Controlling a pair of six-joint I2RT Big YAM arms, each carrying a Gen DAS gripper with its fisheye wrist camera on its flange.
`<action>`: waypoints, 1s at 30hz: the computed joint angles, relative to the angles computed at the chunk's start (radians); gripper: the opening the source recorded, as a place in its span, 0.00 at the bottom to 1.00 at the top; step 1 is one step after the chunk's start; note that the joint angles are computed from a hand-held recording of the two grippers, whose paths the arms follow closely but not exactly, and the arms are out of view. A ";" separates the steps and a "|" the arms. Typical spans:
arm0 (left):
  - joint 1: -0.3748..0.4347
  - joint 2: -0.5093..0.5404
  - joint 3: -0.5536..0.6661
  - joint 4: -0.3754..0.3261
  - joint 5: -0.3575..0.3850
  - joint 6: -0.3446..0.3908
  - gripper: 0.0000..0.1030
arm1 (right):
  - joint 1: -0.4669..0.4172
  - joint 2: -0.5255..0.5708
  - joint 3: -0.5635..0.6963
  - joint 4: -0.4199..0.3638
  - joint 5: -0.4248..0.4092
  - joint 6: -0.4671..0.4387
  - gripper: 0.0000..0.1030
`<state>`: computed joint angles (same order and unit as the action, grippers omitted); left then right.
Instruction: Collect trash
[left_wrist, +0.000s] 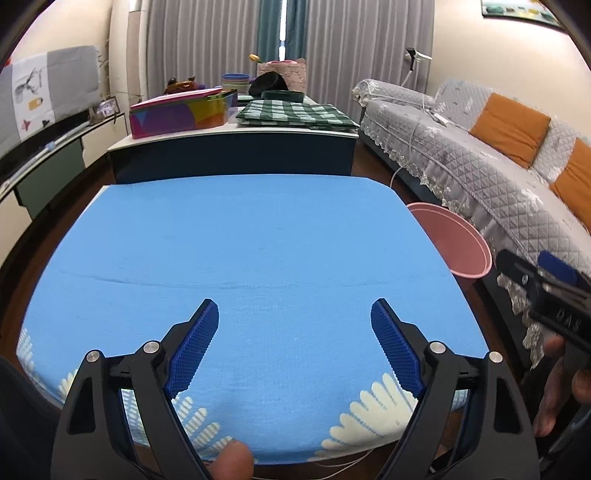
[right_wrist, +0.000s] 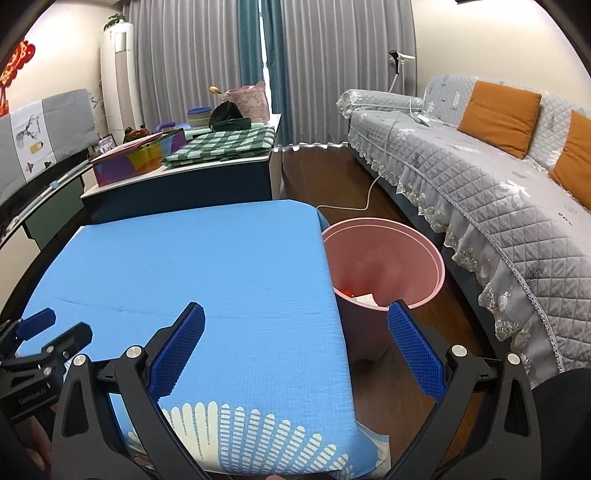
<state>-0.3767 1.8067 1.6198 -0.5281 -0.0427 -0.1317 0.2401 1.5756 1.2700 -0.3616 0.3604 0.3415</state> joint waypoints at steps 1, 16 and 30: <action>0.000 0.004 0.003 -0.001 -0.003 -0.007 0.81 | 0.000 0.005 0.003 0.000 -0.004 -0.003 0.95; -0.004 0.014 0.010 -0.006 -0.009 -0.033 0.82 | 0.010 0.024 0.019 0.004 -0.004 -0.014 0.95; -0.006 0.019 0.012 -0.002 0.003 -0.029 0.82 | 0.003 0.022 0.014 0.005 -0.009 -0.019 0.95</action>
